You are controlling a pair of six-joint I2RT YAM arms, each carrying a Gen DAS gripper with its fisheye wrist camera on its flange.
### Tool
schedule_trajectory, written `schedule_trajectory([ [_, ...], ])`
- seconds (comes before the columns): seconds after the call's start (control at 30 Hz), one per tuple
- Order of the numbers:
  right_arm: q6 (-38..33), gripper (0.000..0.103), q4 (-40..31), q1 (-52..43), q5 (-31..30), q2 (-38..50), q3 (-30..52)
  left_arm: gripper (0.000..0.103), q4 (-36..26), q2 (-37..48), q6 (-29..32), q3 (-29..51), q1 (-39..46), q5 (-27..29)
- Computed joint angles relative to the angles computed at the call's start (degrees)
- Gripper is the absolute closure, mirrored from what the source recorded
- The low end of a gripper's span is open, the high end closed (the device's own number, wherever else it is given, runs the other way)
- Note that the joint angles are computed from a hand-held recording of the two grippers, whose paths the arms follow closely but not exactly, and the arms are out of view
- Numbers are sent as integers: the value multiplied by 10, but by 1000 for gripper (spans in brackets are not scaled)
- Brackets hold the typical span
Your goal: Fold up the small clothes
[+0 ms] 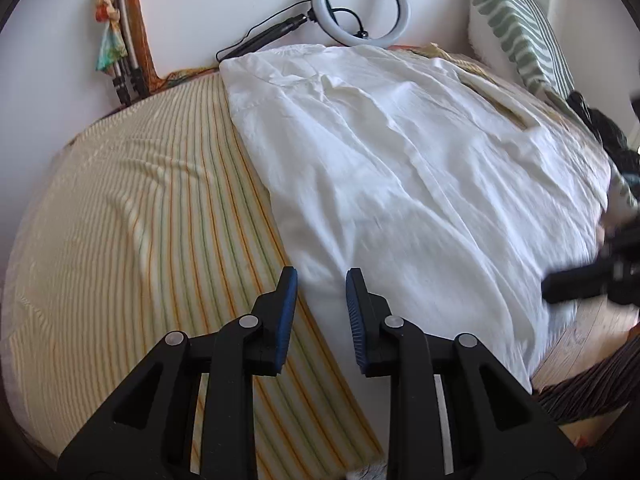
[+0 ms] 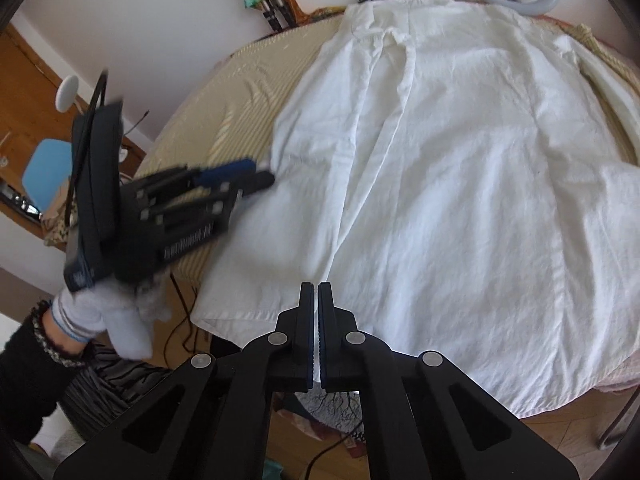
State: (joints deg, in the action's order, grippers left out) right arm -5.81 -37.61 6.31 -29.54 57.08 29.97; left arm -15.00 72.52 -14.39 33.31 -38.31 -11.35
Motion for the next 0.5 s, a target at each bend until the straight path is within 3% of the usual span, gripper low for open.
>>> schedule_trajectory([
  [0.17, -6, 102, -50, -49, -27, -56, 17, 80, -69, -77, -97, -36, -149, -107],
  [0.3, -33, 101, -107, -132, -58, -102, 43, 79, -151, -90, -163, 0, -211, -106],
  [0.37, -43, 95, -136, -174, -74, -126, 53, 80, -182, -119, -191, 25, -223, -98],
  [0.47, -89, 75, -184, -254, -74, -157, 74, 79, -212, -165, -210, 68, -237, -95],
  [0.5, -105, 74, -193, -278, -72, -154, 85, 79, -218, -173, -210, 81, -240, -92],
])
